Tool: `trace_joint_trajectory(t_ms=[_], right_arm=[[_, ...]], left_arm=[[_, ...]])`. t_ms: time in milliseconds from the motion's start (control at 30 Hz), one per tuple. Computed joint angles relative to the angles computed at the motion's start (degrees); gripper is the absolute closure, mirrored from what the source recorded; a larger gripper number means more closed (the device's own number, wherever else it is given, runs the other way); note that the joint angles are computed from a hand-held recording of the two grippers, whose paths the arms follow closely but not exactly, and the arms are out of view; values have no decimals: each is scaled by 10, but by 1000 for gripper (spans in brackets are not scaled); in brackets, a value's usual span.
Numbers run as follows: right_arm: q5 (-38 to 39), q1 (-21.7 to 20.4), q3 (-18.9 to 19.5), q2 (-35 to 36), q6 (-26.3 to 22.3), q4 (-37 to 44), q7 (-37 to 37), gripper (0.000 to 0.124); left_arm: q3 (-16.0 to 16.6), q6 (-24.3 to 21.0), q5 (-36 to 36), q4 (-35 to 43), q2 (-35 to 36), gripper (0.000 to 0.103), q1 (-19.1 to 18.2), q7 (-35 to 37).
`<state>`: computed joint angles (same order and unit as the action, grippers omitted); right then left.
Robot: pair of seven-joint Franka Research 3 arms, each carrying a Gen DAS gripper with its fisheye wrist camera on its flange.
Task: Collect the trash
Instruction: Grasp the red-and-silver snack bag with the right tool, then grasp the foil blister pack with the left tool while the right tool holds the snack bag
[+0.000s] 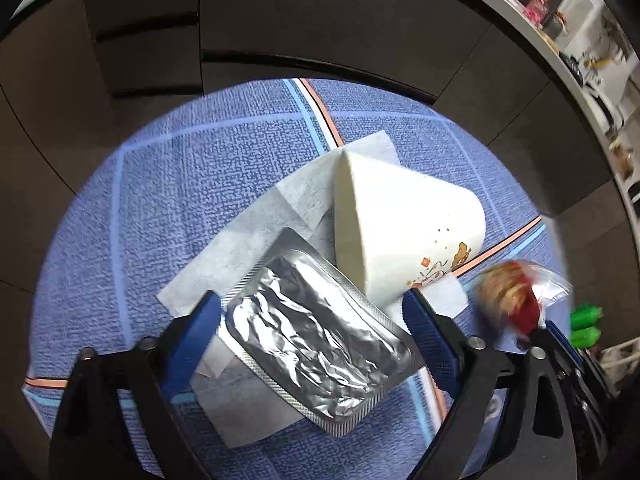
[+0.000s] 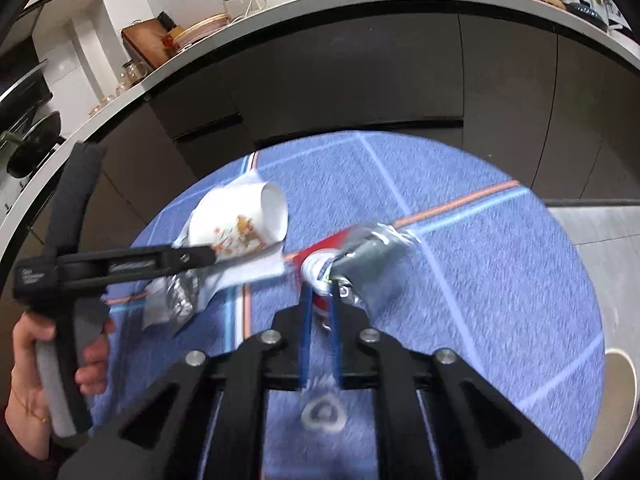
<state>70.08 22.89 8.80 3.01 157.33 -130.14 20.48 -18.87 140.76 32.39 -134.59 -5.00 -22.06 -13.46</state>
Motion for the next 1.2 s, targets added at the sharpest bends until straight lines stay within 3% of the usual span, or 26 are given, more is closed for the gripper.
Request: trace_joint_trajectory(t_ms=[33,167,200,267,400,433,467,533,567,600,667,700,800,900,967,1000,1067,1133,1200], right_arm=[[1,-2,-1,-8,-7,-9,-1,117],[4,0,-6,-36,-20,-38,-14,119],[7,0,-9,-45,-24,-47,-19,119],[15,3,-12,-58,-24,-60,-25,119],[35,4,-25,-83,-26,-81,-51,113],[42,2,-30,-91,-28,-86,-60,104],[50,0,-36,-97,-30,-90,-68,92],[70,-5,-44,-109,-23,-97,-88,82],[77,-7,-48,-114,-19,-99,-96,77],[81,-9,-50,-114,-13,-99,-99,72],[81,-13,-51,-107,2,-92,-98,40],[63,-16,-52,-97,-3,-83,-83,39],[33,-18,-46,-67,-7,-58,-56,35],[-9,-14,-30,-31,18,-38,-30,34],[-24,-8,-19,-13,50,-33,-30,36],[-37,-7,-16,-6,60,-31,-23,39],[-79,-3,-10,5,92,-32,15,67],[-68,-9,-6,-2,86,-34,9,69],[-56,-14,-7,-14,65,-39,-4,70]], left_arm=[[-3,-22,-5,10,4,31,-3,12],[-5,-12,-5,1,-9,44,-8,16],[-8,-10,3,-2,-15,58,-10,13],[-12,-10,-6,-4,-23,73,-16,28],[-20,-13,-27,-10,-35,74,-30,54],[-24,-9,-31,-15,-39,74,-33,49],[-28,-7,-33,-21,-47,71,-37,42],[-41,-29,-29,-28,-65,49,-44,23],[-47,-41,-25,-31,-73,33,-46,11],[-55,-54,-17,-35,-83,28,-49,-6],[-56,-60,-19,-39,-93,22,-55,-10],[-56,-58,-20,-41,-92,19,-55,-13],[-48,-47,-32,-42,-82,16,-57,-2],[-41,-31,-32,-41,-68,12,-51,7],[-40,-46,-29,-30,-55,10,-48,12],[-39,-49,-28,-27,-49,10,-47,14],[-33,-40,-30,-24,-40,10,-44,17],[-28,-34,-32,-22,-31,10,-41,22],[-25,-42,-42,-13,-17,19,-42,41]])
